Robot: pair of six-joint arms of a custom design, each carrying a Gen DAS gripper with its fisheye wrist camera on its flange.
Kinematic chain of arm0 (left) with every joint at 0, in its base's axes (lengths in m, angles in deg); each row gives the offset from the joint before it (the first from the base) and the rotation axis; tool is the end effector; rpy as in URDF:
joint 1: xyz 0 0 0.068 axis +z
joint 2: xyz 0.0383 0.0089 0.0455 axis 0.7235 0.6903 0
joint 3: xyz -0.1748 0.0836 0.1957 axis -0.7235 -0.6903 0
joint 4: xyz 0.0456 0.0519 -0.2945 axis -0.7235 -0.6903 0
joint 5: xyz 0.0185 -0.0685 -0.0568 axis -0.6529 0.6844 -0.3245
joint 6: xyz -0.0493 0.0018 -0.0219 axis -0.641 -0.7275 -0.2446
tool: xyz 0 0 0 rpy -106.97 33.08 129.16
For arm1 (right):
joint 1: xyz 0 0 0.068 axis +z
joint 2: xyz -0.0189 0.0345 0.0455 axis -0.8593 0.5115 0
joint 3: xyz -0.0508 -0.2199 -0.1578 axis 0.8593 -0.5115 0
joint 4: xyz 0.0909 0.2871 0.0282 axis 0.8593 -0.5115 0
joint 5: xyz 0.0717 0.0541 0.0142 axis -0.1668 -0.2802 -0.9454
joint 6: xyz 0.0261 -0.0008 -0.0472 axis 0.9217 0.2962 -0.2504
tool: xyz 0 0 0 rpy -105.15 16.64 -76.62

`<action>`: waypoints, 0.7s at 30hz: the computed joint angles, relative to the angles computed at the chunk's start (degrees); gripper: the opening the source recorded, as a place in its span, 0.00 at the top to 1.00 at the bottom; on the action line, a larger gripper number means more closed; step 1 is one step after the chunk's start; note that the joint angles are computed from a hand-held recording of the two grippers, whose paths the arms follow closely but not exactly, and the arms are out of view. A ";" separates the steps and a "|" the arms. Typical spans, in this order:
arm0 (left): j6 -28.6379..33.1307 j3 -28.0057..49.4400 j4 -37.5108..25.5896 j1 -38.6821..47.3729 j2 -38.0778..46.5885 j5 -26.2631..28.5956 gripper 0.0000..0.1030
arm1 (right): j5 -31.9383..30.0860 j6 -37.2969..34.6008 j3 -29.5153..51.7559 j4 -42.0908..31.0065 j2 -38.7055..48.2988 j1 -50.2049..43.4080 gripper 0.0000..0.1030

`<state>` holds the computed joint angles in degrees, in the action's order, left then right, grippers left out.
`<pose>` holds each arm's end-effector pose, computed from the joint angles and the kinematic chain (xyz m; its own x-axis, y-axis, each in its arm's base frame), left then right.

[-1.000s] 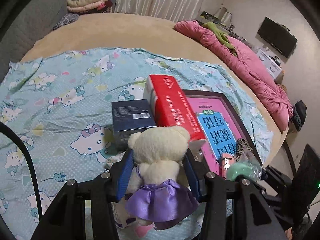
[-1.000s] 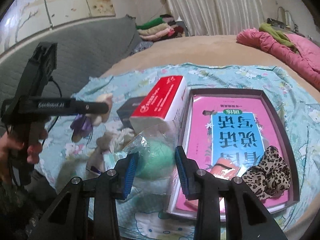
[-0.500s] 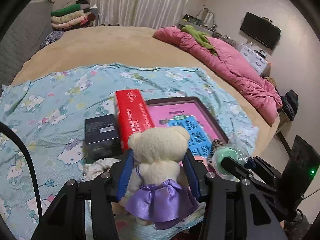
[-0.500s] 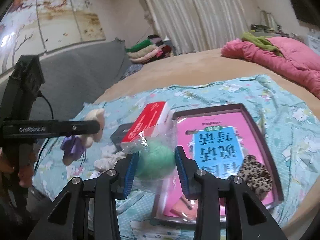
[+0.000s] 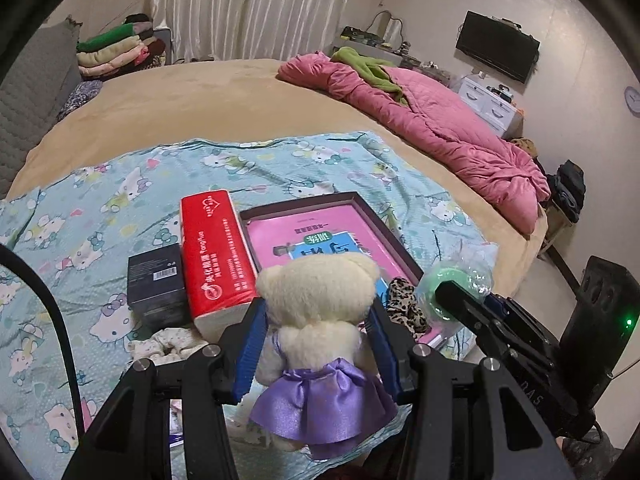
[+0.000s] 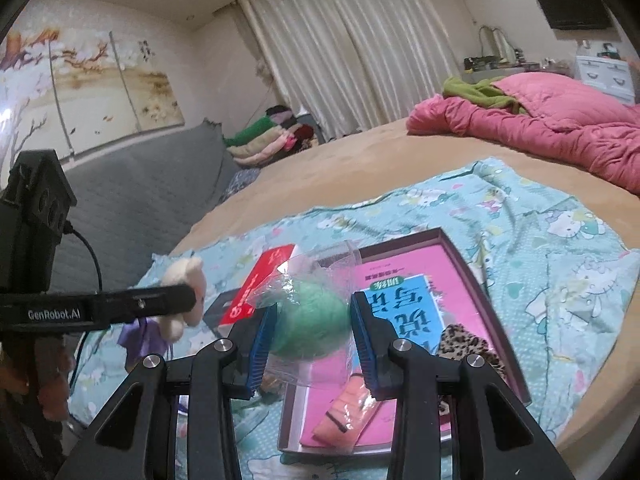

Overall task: Organize soft objects
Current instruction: 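Lift the teddy bear and green ball bag toward the pink book box with both tools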

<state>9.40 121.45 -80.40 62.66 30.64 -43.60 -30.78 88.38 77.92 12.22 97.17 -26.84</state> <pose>0.3023 0.0692 0.2813 -0.7614 0.1403 -0.6329 0.3467 0.9131 -0.2146 0.2348 0.1422 0.2285 -0.5201 0.2199 -0.8253 -0.1873 0.9134 0.3613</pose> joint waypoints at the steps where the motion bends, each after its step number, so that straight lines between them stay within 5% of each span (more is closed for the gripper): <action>1: -0.12 0.01 -0.25 -0.37 -0.12 -0.06 0.52 | 0.18 0.08 -0.28 -0.19 -0.58 -0.20 0.62; 21: -4.34 -0.98 3.11 -8.57 0.12 -4.91 0.52 | 1.22 4.20 -3.97 -3.84 -8.01 -6.54 0.62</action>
<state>5.07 120.47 -77.30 54.09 30.76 -48.52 -29.56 92.58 73.95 8.38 89.16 -33.38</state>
